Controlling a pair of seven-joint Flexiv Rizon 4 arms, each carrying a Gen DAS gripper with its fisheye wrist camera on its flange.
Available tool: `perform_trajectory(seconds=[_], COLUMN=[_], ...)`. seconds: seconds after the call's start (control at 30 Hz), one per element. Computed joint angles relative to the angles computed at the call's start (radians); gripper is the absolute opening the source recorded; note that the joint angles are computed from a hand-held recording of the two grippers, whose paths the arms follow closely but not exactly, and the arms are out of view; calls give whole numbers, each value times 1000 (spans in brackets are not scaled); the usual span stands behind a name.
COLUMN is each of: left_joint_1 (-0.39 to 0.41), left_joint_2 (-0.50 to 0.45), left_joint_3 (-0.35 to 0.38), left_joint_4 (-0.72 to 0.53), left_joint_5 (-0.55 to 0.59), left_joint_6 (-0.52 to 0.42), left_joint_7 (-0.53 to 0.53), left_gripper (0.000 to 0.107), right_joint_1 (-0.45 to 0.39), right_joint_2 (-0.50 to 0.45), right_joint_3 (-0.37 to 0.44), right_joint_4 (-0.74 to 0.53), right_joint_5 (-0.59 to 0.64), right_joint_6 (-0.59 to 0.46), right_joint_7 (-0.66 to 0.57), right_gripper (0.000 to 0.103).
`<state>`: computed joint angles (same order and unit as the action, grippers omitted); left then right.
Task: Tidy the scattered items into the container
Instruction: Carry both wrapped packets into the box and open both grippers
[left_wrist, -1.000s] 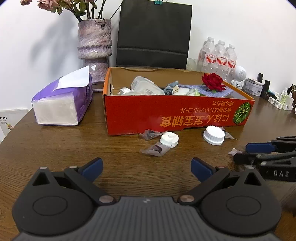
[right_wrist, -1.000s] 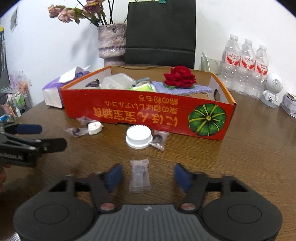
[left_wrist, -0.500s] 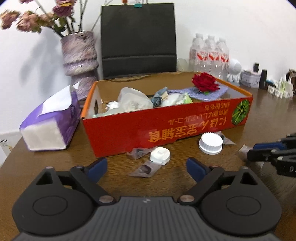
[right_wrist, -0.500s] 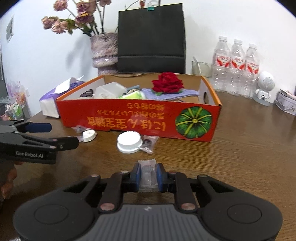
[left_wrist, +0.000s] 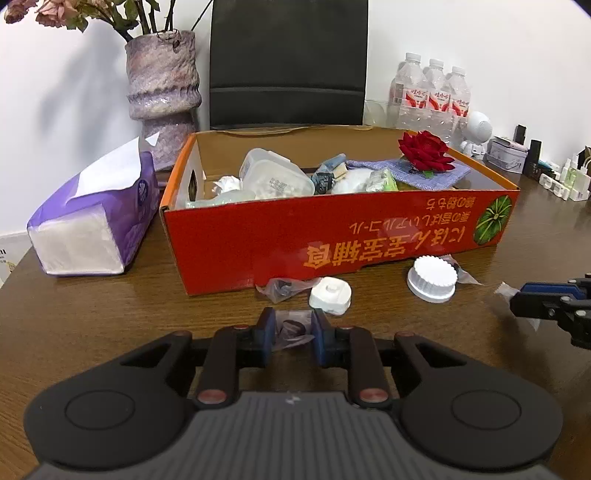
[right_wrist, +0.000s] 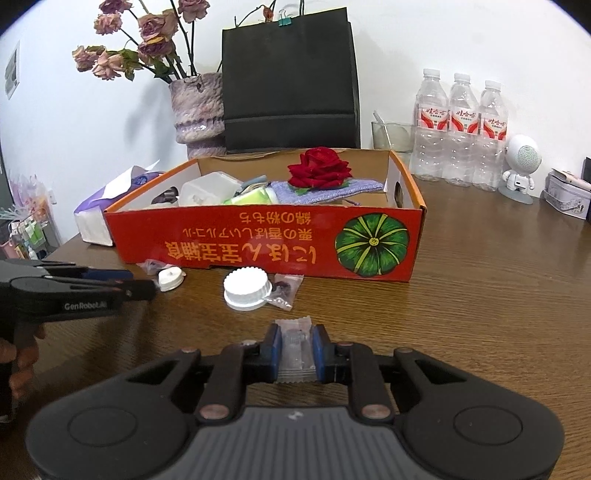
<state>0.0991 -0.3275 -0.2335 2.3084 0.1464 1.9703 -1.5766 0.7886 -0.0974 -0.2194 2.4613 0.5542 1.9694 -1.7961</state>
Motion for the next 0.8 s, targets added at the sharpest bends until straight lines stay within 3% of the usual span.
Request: perform_trajectory(seconds=[0.23, 0.4, 0.5, 0.7, 0.8], left_joint_1=[27, 2, 15, 196, 118], left_joint_2=[18, 37, 55, 101, 84], left_joint_3=[-14, 18, 12, -148, -87], left_joint_4=[36, 55, 51, -35, -99], left_joint_5=[25, 53, 95, 283, 245], left_joint_6=[35, 100, 122, 75, 87], left_joint_7=[-56, -80, -112, -274, -238], left_gripper=[21, 21, 21, 21, 21], right_joint_1=[-68, -118, -258, -368, -396], right_joint_2=[-6, -6, -8, 10, -5], right_joint_3=[61, 113, 231, 306, 312], right_joint_4=[1, -2, 15, -18, -66], right_joint_5=[-21, -28, -145, -250, -297], right_joint_6=[16, 28, 61, 71, 83], right_joint_7=[23, 25, 127, 173, 164], right_gripper=[17, 17, 17, 17, 17])
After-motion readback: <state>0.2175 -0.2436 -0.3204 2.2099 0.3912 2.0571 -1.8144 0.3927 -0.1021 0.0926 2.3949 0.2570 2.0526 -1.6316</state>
